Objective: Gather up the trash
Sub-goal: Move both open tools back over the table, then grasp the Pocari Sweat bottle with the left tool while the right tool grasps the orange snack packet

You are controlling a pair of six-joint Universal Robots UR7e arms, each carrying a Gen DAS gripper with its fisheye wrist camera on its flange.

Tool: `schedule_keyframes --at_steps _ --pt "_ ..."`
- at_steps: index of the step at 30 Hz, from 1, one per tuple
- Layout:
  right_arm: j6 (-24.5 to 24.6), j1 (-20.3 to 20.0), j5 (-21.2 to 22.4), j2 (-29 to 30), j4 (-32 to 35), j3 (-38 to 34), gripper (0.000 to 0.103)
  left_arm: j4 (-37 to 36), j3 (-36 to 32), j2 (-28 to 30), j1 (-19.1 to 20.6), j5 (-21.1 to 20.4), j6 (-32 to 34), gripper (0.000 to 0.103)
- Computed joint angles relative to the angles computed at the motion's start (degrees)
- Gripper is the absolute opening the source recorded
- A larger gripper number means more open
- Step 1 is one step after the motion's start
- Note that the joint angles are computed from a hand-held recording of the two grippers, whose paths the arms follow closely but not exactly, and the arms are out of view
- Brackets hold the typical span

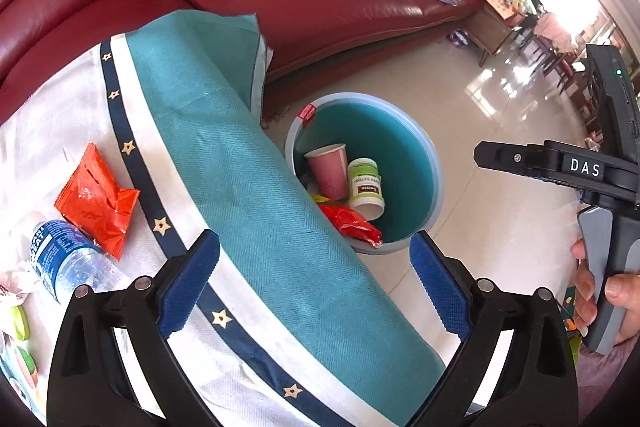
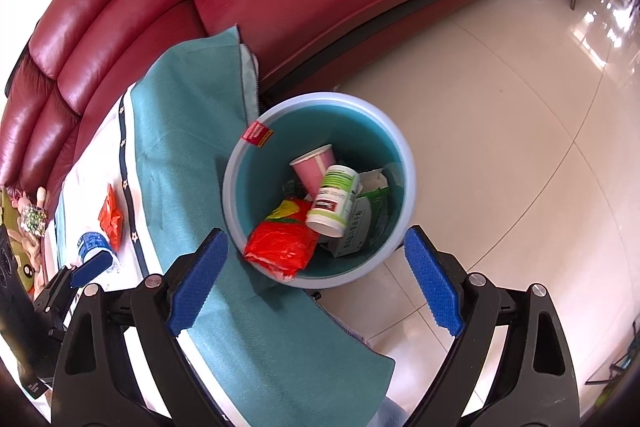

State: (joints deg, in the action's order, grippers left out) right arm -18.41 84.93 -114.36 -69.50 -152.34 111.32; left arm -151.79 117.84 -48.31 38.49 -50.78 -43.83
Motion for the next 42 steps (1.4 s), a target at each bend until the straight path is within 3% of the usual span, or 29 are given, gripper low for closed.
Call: schedule_keyframes --at_steps 14,26,31,35,42 --pt "0.19 8.36 -2.41 3.92 -0.67 2.37 0.086 2.67 14.43 -15.18 -3.01 3.58 -10.79 0.097" --pt "-0.01 16.02 -4.12 11.45 -0.03 1.82 0.086 16.21 25.92 -34.58 -5.27 7.13 -23.66 0.097" --pt "0.54 18.28 -3.98 14.92 0.91 0.61 0.086 18.68 28.42 -40.07 -4.15 6.55 -26.72 0.097" --pt "1.64 18.86 -4.02 16.55 0.21 -0.08 0.086 13.61 28.48 -38.76 -2.21 5.29 -25.44 0.097" --pt "2.84 17.34 -6.05 16.83 -0.63 -1.05 0.086 3.53 23.65 -28.64 1.96 4.03 -19.56 0.097"
